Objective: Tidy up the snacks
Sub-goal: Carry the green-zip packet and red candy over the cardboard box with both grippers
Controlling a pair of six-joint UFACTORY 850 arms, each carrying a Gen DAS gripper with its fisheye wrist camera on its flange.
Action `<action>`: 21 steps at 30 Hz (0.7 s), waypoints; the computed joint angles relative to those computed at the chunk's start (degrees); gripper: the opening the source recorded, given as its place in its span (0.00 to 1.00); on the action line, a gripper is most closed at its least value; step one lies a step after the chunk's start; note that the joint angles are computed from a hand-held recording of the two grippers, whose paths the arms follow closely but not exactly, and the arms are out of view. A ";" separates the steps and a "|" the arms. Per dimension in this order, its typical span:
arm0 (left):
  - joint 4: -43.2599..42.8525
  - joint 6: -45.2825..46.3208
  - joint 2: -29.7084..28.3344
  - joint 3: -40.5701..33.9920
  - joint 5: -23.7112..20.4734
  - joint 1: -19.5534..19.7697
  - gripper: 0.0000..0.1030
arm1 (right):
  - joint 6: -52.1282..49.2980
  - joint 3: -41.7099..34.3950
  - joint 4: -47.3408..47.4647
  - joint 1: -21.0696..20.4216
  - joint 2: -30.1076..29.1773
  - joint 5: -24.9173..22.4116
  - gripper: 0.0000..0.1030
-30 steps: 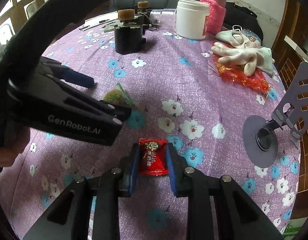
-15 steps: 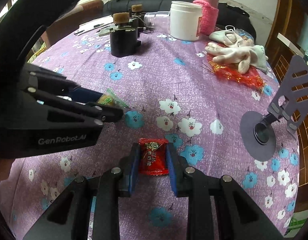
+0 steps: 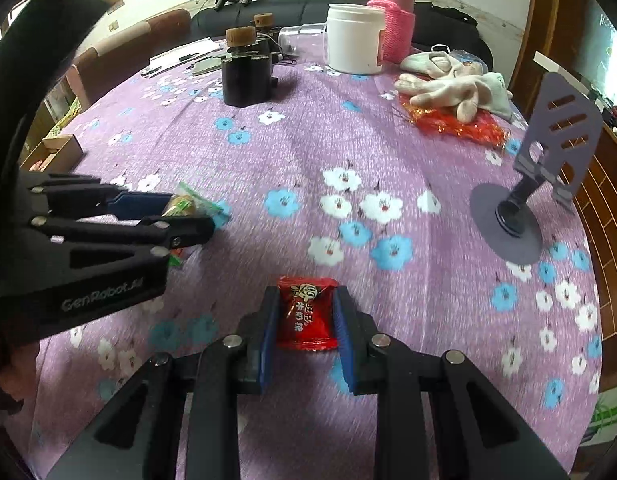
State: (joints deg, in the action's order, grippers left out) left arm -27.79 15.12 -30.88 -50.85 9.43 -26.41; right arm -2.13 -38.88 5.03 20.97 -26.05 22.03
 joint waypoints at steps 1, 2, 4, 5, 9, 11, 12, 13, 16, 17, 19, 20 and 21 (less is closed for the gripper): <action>1.43 -1.71 0.52 0.88 0.29 -0.05 0.30 | 0.62 0.58 0.04 0.21 0.30 0.31 0.24; 2.61 -3.01 1.25 2.07 0.80 -0.10 0.30 | 0.71 1.19 0.54 0.53 0.66 0.57 0.24; 1.85 -2.56 2.27 3.95 1.79 -0.35 0.30 | 1.07 2.35 0.99 1.10 1.30 1.15 0.24; 2.36 -3.20 3.04 5.35 2.60 -0.49 0.30 | 1.37 3.13 1.23 1.51 1.72 1.55 0.25; 3.38 -4.73 5.60 10.08 5.17 -1.06 0.30 | 1.86 6.06 3.19 3.44 3.30 3.28 0.25; 4.15 -5.76 6.85 12.24 6.05 -1.23 0.31 | 3.24 7.33 2.71 4.32 4.06 3.79 0.25; 6.00 -7.62 7.71 13.71 6.63 -1.16 0.31 | 3.69 8.27 3.30 5.29 4.61 4.18 0.25; 5.96 -7.74 8.31 14.65 7.03 -1.18 0.31 | 3.79 8.87 3.85 6.09 4.94 4.43 0.25; 8.08 -9.65 10.57 18.62 9.07 -1.00 0.31 | 2.30 10.31 7.40 9.43 5.72 5.17 0.25; 9.25 -10.70 11.62 20.41 10.00 -0.75 0.31 | 2.58 10.70 7.88 10.74 5.90 5.42 0.25; 11.39 -12.45 13.09 22.60 10.77 -0.14 0.31 | 3.58 11.09 8.28 13.00 6.08 5.60 0.25; 12.05 -12.94 14.07 24.15 11.42 0.24 0.31 | 4.11 10.91 8.10 13.64 5.92 5.50 0.25; 12.93 -13.45 14.93 25.49 11.99 0.64 0.31 | 5.72 10.84 7.46 15.03 5.91 5.37 0.25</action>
